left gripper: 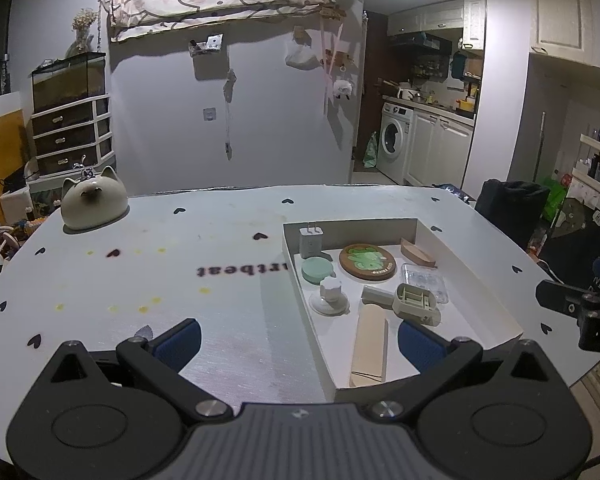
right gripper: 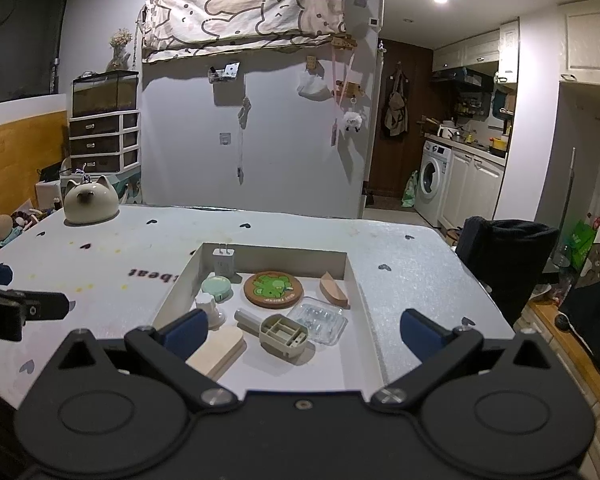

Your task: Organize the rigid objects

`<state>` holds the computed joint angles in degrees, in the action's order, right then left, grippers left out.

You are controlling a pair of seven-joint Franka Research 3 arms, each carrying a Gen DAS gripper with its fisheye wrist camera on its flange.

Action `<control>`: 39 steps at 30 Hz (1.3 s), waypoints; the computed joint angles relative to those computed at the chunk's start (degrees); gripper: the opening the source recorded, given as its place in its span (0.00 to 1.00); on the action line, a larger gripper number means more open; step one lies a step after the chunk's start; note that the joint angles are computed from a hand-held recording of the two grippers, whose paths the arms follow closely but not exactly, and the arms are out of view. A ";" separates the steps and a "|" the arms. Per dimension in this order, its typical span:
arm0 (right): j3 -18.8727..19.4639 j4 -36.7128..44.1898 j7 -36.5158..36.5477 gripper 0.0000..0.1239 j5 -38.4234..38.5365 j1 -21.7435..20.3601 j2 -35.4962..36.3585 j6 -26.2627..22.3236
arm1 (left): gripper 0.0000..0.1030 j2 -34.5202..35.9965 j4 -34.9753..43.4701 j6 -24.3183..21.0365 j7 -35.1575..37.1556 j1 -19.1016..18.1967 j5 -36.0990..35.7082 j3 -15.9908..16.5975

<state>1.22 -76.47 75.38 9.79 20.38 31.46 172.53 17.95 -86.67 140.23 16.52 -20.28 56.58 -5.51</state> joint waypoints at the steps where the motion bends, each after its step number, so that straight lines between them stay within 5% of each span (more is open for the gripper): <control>1: 0.08 -0.17 -0.09 0.83 0.08 -0.08 -0.06 0.09 | 1.00 0.00 -0.03 0.05 0.02 -0.01 -0.06 -0.04; 24: 4.74 -3.05 -7.21 0.83 5.21 -3.69 -1.86 2.08 | 1.00 0.24 0.75 -1.99 -2.38 -1.22 1.67 -0.03; 39: 4.48 -3.21 -8.30 0.83 6.47 -3.43 -2.00 2.25 | 1.00 0.14 0.71 -2.11 -2.65 -1.21 1.94 -0.19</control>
<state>5.71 -79.68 67.08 16.27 16.94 29.45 174.78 18.09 -85.96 138.12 13.88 -21.49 58.52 -5.71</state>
